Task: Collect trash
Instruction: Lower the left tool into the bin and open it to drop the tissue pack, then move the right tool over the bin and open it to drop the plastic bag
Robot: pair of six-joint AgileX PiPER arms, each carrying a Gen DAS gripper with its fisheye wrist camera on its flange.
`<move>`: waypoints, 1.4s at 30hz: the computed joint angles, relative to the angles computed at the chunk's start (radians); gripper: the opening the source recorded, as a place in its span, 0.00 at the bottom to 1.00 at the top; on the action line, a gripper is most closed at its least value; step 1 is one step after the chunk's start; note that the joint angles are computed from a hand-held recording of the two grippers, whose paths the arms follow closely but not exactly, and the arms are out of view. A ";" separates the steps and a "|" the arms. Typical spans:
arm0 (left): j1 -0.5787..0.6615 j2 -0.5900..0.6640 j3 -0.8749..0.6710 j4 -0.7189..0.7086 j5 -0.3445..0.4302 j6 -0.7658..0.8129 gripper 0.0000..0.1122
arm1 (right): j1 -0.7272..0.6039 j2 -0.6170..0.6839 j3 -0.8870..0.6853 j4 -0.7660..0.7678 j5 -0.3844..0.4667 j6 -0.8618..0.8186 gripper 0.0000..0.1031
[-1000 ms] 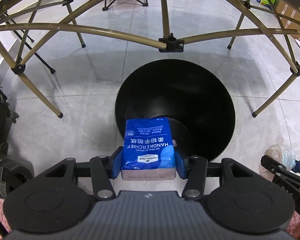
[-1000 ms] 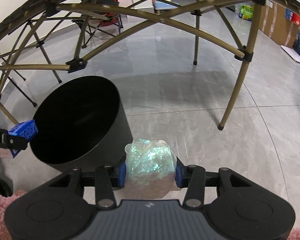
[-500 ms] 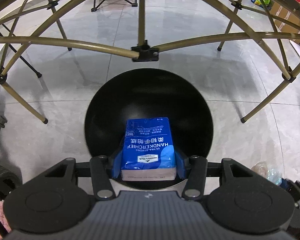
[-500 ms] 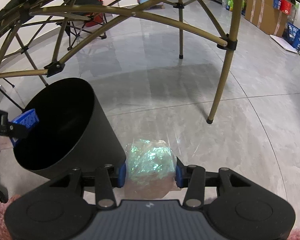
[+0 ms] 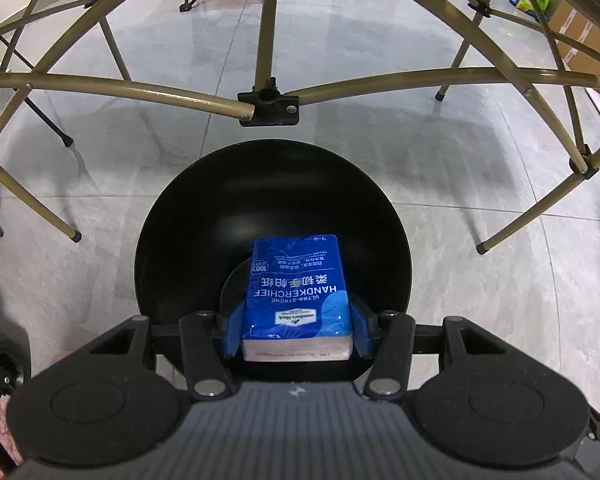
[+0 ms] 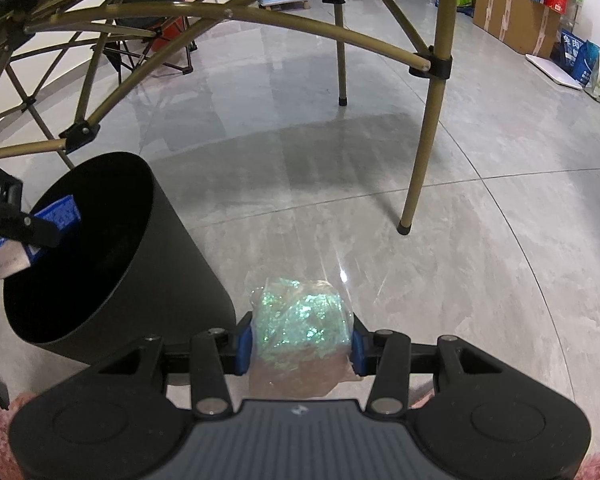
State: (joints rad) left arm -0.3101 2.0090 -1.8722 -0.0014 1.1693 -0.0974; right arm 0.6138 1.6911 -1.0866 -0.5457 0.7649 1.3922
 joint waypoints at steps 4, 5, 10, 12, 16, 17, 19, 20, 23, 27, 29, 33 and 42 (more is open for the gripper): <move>0.002 0.016 -0.022 -0.004 0.014 -0.010 0.47 | -0.004 0.008 0.002 0.010 -0.005 -0.011 0.43; 0.002 0.019 -0.026 -0.006 0.017 -0.008 0.47 | -0.004 0.010 0.002 0.012 -0.006 -0.012 0.43; 0.002 0.013 -0.019 -0.009 0.013 -0.003 0.70 | -0.005 0.011 0.003 0.013 -0.009 -0.015 0.43; -0.002 0.003 -0.008 0.006 -0.004 -0.014 0.89 | -0.003 0.010 0.004 0.010 -0.008 -0.013 0.43; -0.011 -0.001 0.000 0.045 -0.015 -0.029 0.92 | -0.002 0.011 0.004 0.010 -0.008 -0.012 0.43; -0.011 0.002 -0.004 0.046 -0.008 -0.028 0.92 | -0.002 0.010 0.004 0.010 -0.009 -0.012 0.43; -0.010 0.007 -0.009 0.046 0.001 -0.026 0.92 | 0.001 0.009 0.003 0.009 -0.009 -0.013 0.43; -0.009 0.008 -0.009 0.049 0.000 -0.025 0.92 | 0.002 0.007 0.003 0.008 -0.008 -0.014 0.43; -0.007 -0.001 0.001 0.048 -0.007 -0.018 0.92 | 0.005 0.005 0.003 0.008 -0.007 -0.016 0.43; -0.003 -0.007 0.009 0.045 -0.014 -0.013 0.92 | 0.008 0.006 -0.001 0.011 -0.004 -0.023 0.43; -0.002 -0.009 0.014 0.043 -0.018 -0.011 0.92 | 0.010 0.008 -0.006 0.013 -0.002 -0.027 0.43; 0.004 -0.018 0.026 0.042 -0.028 -0.007 0.92 | 0.016 0.011 -0.018 0.011 0.005 -0.031 0.43; 0.033 -0.056 0.070 0.029 -0.053 0.018 0.92 | 0.042 0.021 -0.065 -0.004 0.033 -0.036 0.43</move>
